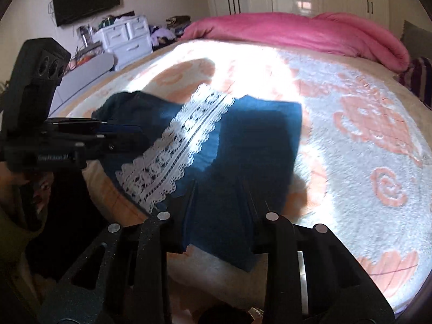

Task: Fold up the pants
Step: 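Release the lace leg and open the left tool above the stacked legs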

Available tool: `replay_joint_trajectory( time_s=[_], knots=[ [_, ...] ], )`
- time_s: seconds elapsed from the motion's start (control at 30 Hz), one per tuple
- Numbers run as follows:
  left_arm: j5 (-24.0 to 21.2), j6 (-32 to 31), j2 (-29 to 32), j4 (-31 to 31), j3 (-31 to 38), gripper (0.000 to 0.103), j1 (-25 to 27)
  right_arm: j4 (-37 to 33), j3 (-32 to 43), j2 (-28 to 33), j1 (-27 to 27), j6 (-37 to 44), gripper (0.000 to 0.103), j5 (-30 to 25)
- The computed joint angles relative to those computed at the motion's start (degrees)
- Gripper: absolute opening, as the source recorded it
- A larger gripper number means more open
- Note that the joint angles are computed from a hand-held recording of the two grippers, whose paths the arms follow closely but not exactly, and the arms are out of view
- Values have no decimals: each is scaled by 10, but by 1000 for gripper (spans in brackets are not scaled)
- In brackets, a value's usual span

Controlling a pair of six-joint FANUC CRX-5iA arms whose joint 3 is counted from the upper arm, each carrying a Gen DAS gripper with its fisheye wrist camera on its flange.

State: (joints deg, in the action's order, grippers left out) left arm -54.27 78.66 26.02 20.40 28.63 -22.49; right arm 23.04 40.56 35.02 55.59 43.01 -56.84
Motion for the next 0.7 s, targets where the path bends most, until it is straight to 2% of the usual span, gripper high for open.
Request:
replay_joint_trajectory(
  time_s=[0.17, 0.27, 0.47, 0.5, 0.53, 0.6, 0.67, 0.7],
  knots=[
    [-33, 10, 16, -33, 7, 29, -9, -37, 50, 33, -5, 9, 23, -81],
    [-17, -1, 7, -35, -15, 29, -10, -38, 13, 15, -6, -13, 21, -62],
    [-20, 4, 8, -37, -11, 31, -10, -29, 15, 19, -2, -14, 23, -67],
    [-18, 7, 5, -35, -13, 31, -9, -26, 5, 11, -2, -22, 27, -57],
    [-17, 9, 3, -35, -13, 31, -9, -20, -5, 5, -1, -31, 36, -48],
    [-13, 12, -8, -37, -23, 32, -9, 0, -27, -9, 2, -50, 43, -33],
    [-13, 19, -13, -41, -25, 45, -7, 12, -44, -20, 3, -68, 45, -19],
    [-12, 21, -17, -41, -28, 48, -6, 20, -50, -24, 3, -78, 50, -16]
  ],
)
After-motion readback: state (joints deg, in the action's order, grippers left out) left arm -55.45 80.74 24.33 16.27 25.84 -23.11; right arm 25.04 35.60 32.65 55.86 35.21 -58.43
